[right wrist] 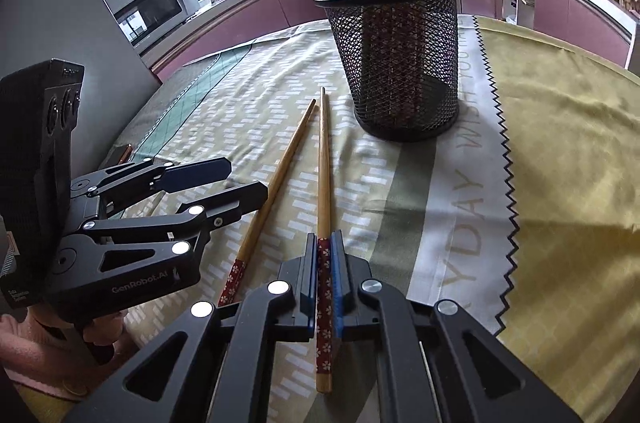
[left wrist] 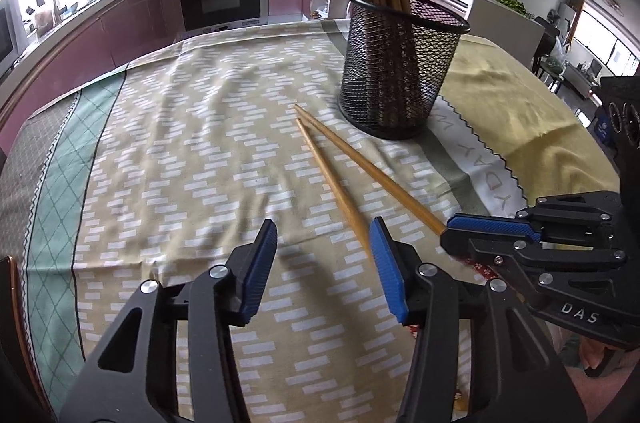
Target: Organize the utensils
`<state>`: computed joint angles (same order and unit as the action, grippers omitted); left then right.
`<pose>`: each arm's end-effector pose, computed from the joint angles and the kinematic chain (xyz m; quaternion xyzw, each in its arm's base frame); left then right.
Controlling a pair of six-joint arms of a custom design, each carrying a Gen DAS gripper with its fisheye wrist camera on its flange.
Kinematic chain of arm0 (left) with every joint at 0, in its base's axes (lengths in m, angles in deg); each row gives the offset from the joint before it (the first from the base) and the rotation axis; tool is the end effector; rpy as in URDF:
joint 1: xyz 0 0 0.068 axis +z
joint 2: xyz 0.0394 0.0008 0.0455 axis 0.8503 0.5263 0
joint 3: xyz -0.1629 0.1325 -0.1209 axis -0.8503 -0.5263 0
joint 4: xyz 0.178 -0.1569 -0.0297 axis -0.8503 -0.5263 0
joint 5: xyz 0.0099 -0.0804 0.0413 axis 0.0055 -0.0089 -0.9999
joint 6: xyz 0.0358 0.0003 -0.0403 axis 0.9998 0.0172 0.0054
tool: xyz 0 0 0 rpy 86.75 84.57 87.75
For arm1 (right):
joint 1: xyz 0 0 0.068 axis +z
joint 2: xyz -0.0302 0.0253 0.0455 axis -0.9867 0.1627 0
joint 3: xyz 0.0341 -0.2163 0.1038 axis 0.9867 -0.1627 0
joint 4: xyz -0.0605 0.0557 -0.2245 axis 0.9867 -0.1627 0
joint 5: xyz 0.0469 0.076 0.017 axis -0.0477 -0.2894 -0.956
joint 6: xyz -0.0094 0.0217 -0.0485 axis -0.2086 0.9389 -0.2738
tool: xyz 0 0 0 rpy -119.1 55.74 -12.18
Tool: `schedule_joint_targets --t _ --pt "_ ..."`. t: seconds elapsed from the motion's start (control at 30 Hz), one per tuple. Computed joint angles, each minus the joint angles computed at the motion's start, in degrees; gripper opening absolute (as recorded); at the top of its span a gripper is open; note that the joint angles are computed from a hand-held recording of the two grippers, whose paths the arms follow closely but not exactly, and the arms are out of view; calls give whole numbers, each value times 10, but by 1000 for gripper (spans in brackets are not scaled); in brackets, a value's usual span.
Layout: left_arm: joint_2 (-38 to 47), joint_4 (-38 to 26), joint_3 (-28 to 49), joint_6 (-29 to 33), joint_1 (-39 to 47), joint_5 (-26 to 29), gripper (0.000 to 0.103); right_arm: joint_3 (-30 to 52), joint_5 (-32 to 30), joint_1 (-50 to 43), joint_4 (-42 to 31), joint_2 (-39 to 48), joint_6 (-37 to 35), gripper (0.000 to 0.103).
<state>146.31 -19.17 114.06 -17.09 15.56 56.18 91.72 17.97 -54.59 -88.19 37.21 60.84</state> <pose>0.2685 -0.2450 0.0930 0.2473 0.9088 -0.1294 0.3102 0.1749 0.0875 0.1434 -0.0273 0.9412 0.1642 0.2940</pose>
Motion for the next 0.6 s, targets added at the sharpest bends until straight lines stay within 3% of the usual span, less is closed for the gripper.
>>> schedule_joint_targets --t 0.23,0.4,0.6 --pt "11 -5 9 5 -11 -17 46 -15 -4 -1 -10 -27 6 6" --pt "15 -10 14 -2 -3 -20 32 -15 -7 1 -17 -32 9 6" --pt "9 -7 7 5 4 -16 29 -13 -19 19 -41 -46 12 6"
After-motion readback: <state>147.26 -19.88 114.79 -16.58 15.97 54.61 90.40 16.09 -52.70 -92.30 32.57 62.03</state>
